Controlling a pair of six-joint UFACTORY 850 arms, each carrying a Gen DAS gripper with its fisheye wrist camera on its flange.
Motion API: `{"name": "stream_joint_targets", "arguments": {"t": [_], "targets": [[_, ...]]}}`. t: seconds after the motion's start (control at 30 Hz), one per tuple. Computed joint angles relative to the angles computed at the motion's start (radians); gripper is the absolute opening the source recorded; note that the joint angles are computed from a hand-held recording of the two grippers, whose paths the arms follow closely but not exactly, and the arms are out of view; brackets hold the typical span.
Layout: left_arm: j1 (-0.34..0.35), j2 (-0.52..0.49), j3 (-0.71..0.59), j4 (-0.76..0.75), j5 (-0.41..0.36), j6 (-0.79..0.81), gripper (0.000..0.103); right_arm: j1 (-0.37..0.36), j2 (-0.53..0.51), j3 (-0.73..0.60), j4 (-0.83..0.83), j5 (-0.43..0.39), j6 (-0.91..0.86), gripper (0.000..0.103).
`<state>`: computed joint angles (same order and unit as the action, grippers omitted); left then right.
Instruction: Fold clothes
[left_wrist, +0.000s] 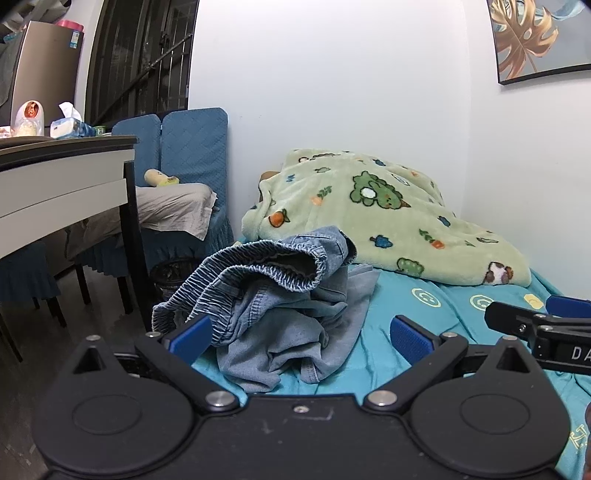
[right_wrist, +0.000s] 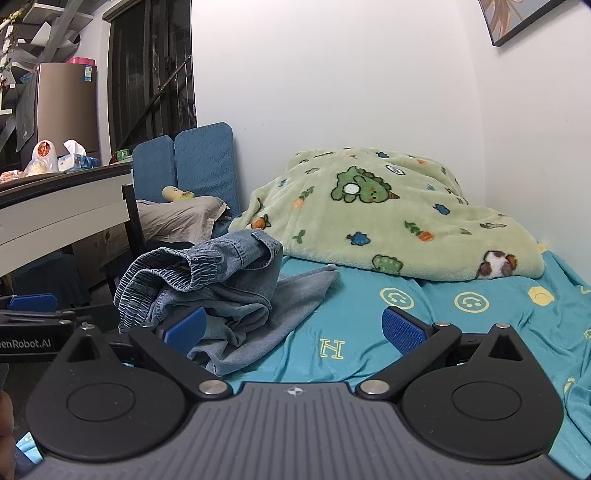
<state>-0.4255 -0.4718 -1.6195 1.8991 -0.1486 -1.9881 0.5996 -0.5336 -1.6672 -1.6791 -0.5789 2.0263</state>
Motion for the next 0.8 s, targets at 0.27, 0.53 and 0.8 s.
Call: {"name": "stream_joint_targets", "arguments": {"t": [0.27,0.53,0.8], "targets": [[-0.001,0.0,0.006,0.096,-0.003,-0.083,0.103,0.0,0.001,0.0,-0.019,-0.002,0.031,0.103],[0.003,-0.001,0.006,0.061,-0.005,-0.046,0.103,0.001,-0.003,-0.003,-0.011,0.002,0.024,0.103],[0.002,0.003,0.011,0.064,-0.004,-0.047,0.103,-0.004,0.004,0.009,-0.026,0.01,0.038,0.103]]}}
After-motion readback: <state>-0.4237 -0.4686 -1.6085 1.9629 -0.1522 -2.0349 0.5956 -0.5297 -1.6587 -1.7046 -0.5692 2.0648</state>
